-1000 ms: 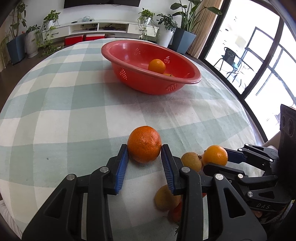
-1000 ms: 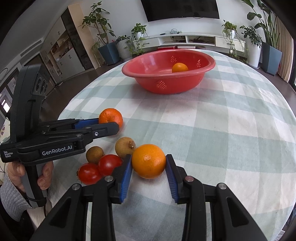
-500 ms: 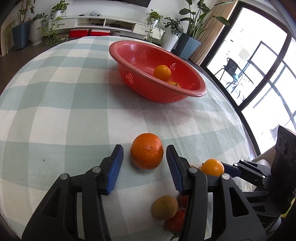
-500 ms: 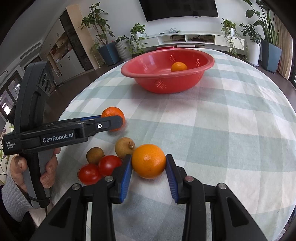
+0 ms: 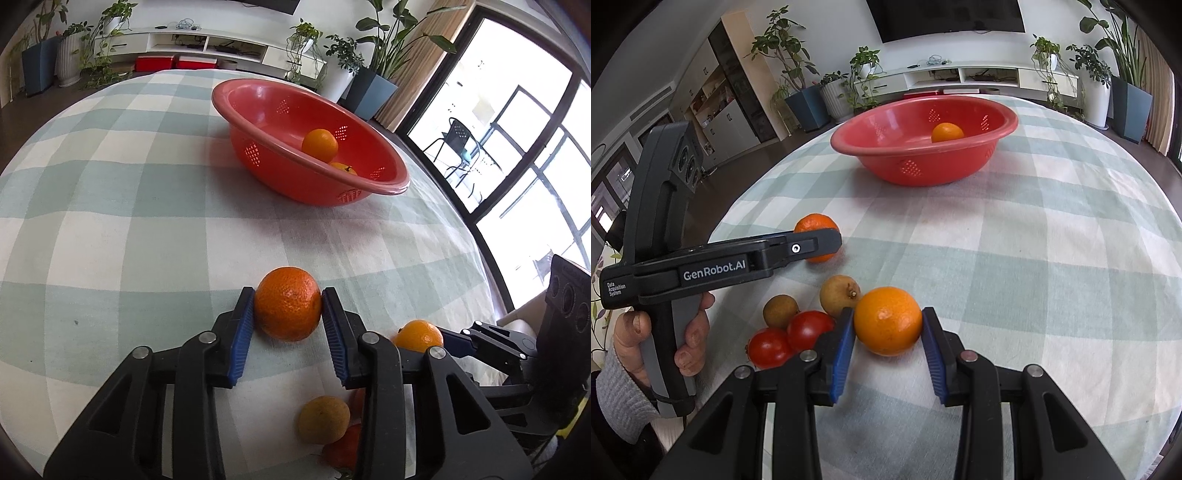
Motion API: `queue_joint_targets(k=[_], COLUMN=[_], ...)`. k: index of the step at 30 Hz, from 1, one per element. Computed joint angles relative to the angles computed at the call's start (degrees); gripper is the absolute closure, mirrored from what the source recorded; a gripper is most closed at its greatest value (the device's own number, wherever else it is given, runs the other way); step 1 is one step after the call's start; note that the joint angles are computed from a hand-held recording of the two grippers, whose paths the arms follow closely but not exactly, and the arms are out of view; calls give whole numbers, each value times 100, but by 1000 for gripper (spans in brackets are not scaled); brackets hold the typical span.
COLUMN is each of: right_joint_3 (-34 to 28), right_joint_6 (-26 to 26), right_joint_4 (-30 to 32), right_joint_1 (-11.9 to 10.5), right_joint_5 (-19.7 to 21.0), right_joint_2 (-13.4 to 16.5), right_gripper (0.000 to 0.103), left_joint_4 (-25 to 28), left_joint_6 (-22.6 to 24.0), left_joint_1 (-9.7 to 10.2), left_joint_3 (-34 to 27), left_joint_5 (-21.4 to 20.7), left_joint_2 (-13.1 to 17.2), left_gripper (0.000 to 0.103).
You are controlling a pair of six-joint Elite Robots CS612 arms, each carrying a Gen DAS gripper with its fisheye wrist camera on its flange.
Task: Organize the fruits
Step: 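Lift both held fruits and carry them toward the red bowl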
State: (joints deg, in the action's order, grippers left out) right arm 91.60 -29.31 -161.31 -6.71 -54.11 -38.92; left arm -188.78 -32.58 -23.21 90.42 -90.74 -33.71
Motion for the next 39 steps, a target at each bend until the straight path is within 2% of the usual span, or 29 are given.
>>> queue_joint_targets(k=[14, 25, 39], right_joint_3=[-40, -69, -149], right_joint_6=[94, 61, 179], right_joint_4=[72, 112, 320], right_joint_1=[-25, -6, -49], right_joint_5=[151, 106, 323], right_joint_2=[21, 36, 69], right_gripper=[64, 64, 64], left_joint_4=[-150, -180, -226], left_joint_6=[10, 17, 36], left_joint_1=[16, 13, 5], left_joint_3=[66, 104, 142], left_joint_5=[-236, -231, -259], left_joint_2=[-8, -32, -51], left_gripper=[70, 70, 70])
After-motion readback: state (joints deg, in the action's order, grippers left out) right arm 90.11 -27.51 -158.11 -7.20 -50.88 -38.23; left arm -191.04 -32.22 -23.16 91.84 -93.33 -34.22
